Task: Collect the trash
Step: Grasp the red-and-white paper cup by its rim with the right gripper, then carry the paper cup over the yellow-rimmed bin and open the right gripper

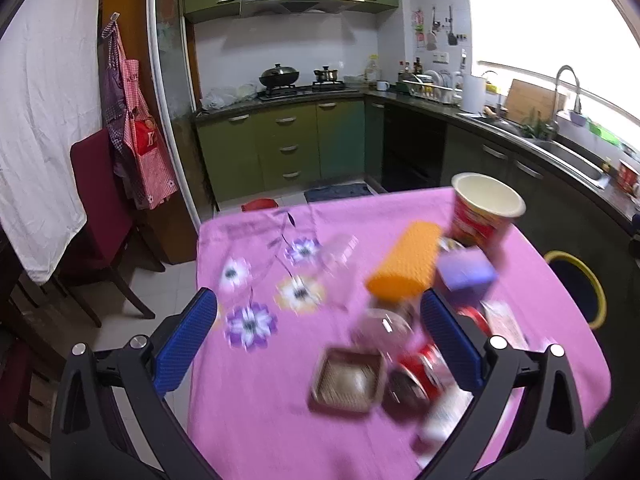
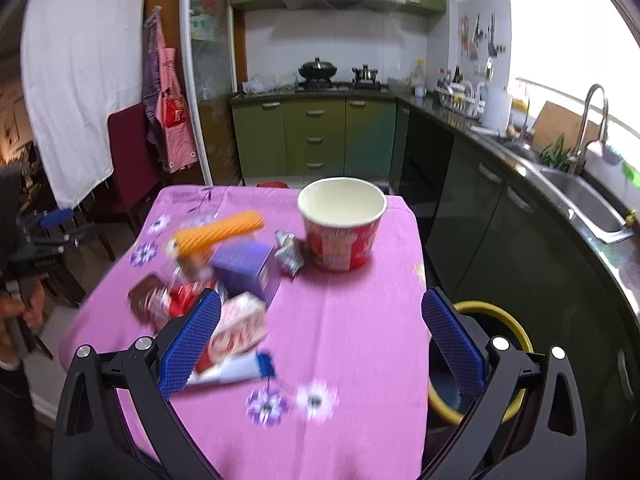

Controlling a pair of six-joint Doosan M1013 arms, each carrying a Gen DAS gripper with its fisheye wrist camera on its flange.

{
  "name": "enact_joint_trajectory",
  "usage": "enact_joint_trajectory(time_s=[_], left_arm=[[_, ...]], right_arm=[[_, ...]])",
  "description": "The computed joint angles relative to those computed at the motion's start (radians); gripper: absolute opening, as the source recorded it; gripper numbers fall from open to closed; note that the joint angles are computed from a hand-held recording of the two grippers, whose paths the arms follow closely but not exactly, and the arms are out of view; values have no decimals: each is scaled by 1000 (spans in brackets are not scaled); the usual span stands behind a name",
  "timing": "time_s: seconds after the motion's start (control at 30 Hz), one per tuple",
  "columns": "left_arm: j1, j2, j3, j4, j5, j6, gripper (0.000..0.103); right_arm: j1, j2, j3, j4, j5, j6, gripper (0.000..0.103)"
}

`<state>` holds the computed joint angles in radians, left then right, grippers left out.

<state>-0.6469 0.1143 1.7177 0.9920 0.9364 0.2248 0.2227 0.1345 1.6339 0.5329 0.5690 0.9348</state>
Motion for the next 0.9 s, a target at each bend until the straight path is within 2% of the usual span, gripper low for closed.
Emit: enact_joint_trajectory(time_s=[0.2,0.23,0.27,0.33,0.47,0.53,0.57,0.63,0.7,0.73,0.77,0.83,0.9], left_arm=[[114,82,-67,12,-69,42,97],[129,95,-76,8,-81,47,97],[140,106,-84,2,-90,49,97],[159,122,-90,-13,-118,45,97],[175,131,-84,-36,-168,53,97],[181,134,-82,-63,-186,84,97],[182,133,-78,-71,-195,88,97],[187,132,-77,-99,-215,104,97],[190,130,-73,-105,-228,109,97],[189,129,-71,-103,-231,108,97],[190,129,-70,-100,-233,106,97],[189,127,-69,-105,-234,110,97],[192,125,-66,-109,-240,109,97]], right_arm=[[5,219,-324,-194,231,224,99],[8,267,-395,-231,290,265,99],[11,299,-442,-257,326,293,99],[15,397,-586,-315,447,363,99],[13,566,-838,-349,660,457,97],[14,639,-952,-364,764,486,85],[17,673,-1002,-378,807,500,83],[18,734,-1094,-395,880,511,69],[23,787,-1174,-410,952,525,62],[25,809,-1207,-417,983,528,54],[29,816,-1210,-422,992,529,50],[36,828,-1220,-428,1006,531,25],[42,842,-1239,-448,1022,528,13]])
